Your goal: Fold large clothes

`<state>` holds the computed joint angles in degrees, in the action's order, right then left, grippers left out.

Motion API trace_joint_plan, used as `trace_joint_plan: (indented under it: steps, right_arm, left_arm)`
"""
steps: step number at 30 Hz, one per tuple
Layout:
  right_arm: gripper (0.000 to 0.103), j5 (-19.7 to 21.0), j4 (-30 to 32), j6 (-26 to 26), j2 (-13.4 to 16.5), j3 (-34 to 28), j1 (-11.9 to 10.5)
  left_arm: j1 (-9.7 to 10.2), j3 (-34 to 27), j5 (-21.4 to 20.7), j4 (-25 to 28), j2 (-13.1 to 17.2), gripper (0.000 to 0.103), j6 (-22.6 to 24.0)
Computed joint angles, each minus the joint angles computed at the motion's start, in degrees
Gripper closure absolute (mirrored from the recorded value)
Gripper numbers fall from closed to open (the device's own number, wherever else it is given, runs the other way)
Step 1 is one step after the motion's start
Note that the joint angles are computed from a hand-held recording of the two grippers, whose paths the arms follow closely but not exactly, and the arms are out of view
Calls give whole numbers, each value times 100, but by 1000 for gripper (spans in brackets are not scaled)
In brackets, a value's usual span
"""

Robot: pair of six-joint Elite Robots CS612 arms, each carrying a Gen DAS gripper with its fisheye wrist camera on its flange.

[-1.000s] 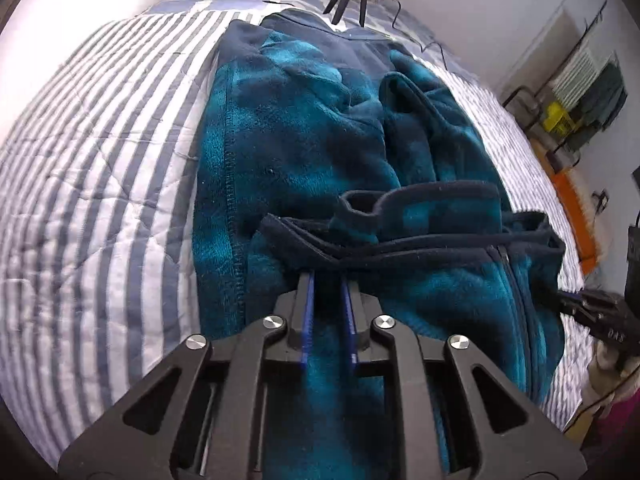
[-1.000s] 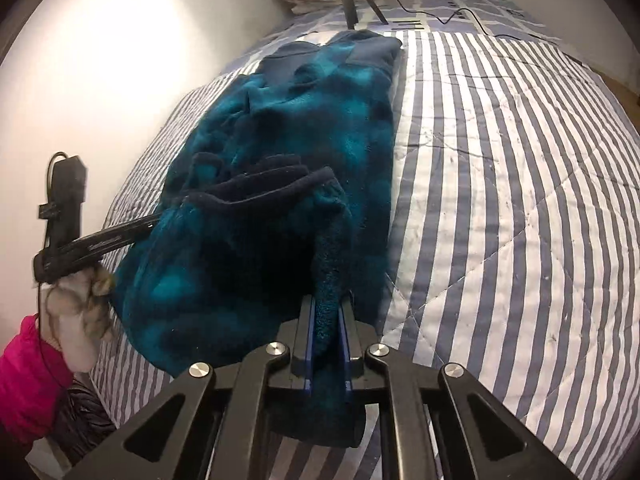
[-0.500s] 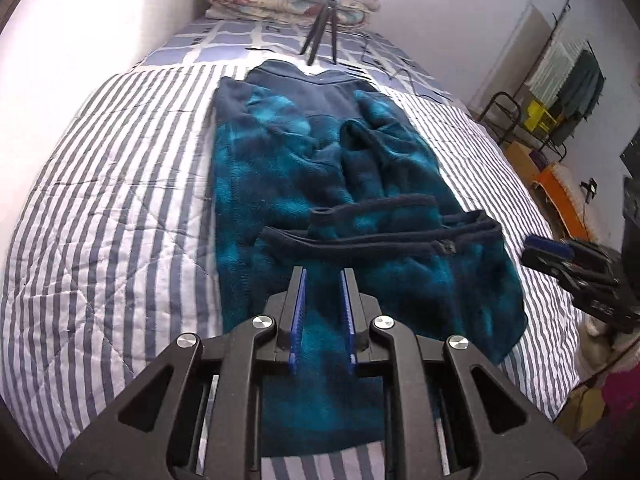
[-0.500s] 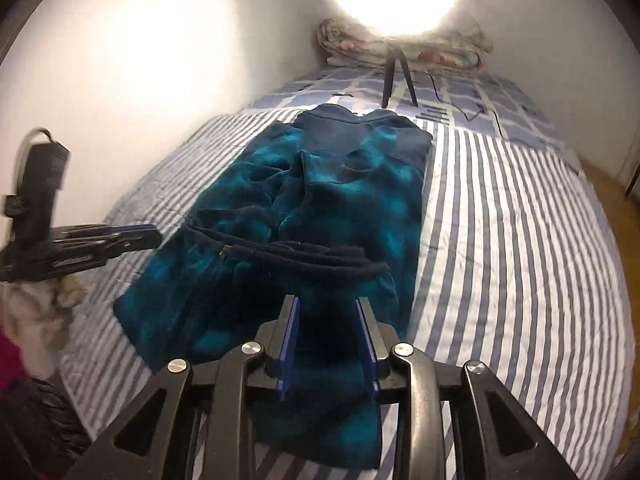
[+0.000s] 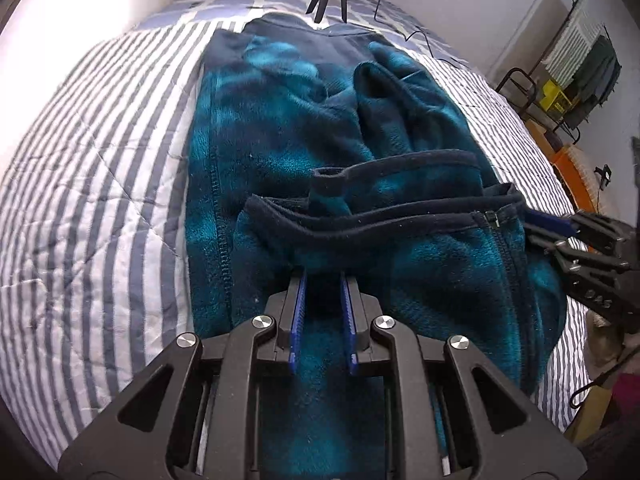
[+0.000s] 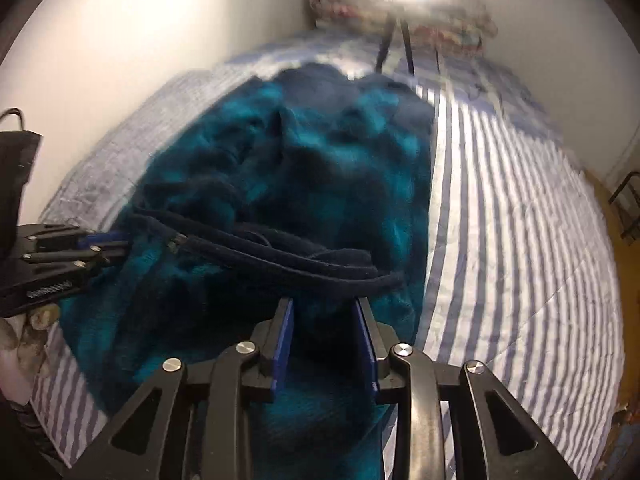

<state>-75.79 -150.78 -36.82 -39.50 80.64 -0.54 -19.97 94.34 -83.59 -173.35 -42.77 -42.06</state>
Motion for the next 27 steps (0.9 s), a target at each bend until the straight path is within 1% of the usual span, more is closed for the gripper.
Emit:
trace_joint_plan:
  steps: [1,2,3,5,7,9,11,12,13,14,16,18,19,21,24,25,27]
  right_arm:
    - [73,-18,135,66,45,-66,-1]
    - [73,46,331,178,104,-158,-17]
    - [72,102,394,223,113,-185,-27]
    - [72,126,506,127,73,-196,-32]
    - [73,293,621,39,10,-182,-81]
    - [70,580,715,66,-59,-173,-169]
    - [69,964,806,154,-104,-205,-274]
    - [66,1075,786,180,-108,-226,-301]
    - [60,1144,688,239,-96,-263,-323]
    - [58,1164,528,353,-75,-309,-340]
    - [57,1229,485,535,-8,-477,-366]
    - [57,1213,525,684,91,-726,-368]
    - [57,1201,547,702,131,-817,-363]
    - [57,1149,647,765,257,-1086,-340]
    - [57,1140,857,908,530,-1578,-294]
    - [57,1123,890,941,580,-1659,-284]
    - [57,1061,1047,1107,799,-2014,-241]
  left_arm:
    - [8,-28,-20,27,20,87,58]
    - [18,-53,-46,77,27,87,114]
    - [24,-60,-73,123,17,87,150]
    - [57,-57,-211,229,-37,87,261]
    - [113,-24,-334,200,-104,86,368]
    - [170,76,-298,10,-195,86,395]
    - [254,161,-286,-172,-274,76,383]
    - [299,189,-327,-262,-298,67,375]
    - [358,191,-356,-301,-314,67,387]
    - [404,180,-315,-268,-334,67,405]
    - [498,120,-245,-207,-345,67,452]
    - [615,21,-379,-194,-313,66,481]
    - [697,-62,-503,-190,-275,60,470]
    - [816,-212,-622,-224,-190,54,357]
    - [954,-427,-718,-285,-51,54,201]
    - [990,-511,-745,-264,-2,54,191]
    - [1048,-671,-770,-214,98,54,201]
